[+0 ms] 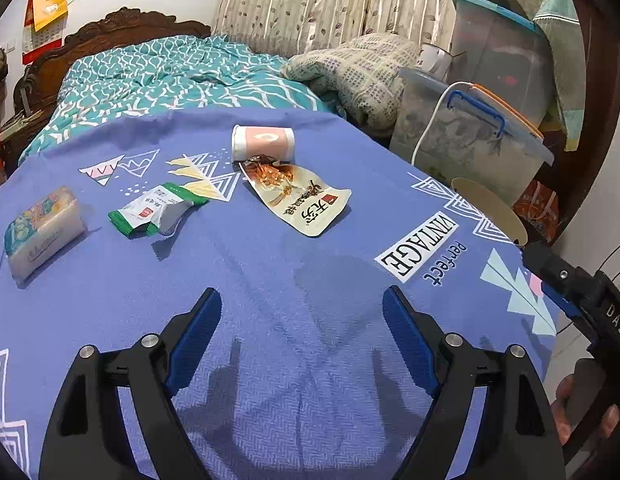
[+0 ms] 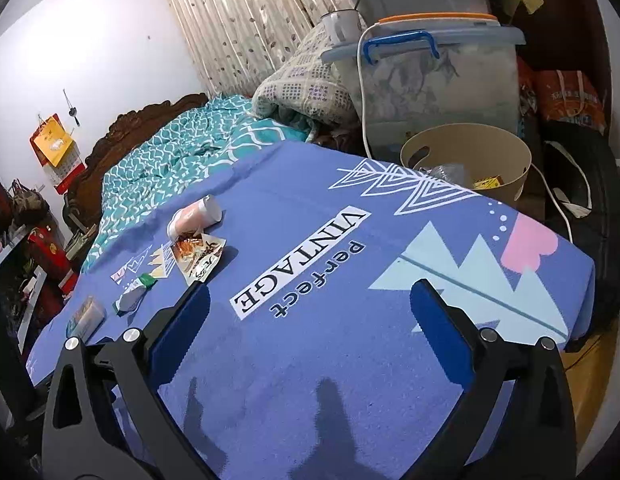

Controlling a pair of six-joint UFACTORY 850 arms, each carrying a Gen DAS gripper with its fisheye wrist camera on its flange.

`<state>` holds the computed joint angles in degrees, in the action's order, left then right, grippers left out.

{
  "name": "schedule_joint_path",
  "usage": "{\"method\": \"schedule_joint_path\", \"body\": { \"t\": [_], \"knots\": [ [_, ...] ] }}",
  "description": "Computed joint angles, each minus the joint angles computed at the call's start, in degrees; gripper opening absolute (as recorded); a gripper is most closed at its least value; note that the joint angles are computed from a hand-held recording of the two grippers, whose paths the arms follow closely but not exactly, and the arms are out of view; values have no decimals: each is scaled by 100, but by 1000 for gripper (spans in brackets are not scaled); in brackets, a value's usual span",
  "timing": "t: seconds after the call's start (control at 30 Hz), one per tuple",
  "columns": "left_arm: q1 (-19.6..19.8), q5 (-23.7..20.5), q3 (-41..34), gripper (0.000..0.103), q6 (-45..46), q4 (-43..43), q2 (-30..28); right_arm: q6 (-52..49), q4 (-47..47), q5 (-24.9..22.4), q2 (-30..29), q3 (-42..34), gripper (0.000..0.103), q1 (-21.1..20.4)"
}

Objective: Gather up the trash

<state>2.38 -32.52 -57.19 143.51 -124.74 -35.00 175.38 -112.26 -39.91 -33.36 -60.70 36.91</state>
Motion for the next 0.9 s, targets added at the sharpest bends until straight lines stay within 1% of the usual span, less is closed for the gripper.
{"method": "schedule_joint_path", "body": {
  "t": [0.2,0.37,0.43,0.67,0.9],
  "knots": [
    [6,-142,116,83,286,-204,60,-55,-31,78,-46,-61,99,19],
    [31,-187,116,85,259,-190,53,-2,-1,109,2,-12,99,48],
    [33,-195,117,87,263,-197,56,4,31,120,37,30,99,56],
    [46,-249,142,90,292,-221,68,-113,354,23,162,158,99,106],
    [33,-300,186,92,380,-297,98,-73,373,-6,162,162,99,133]
  ]
}}
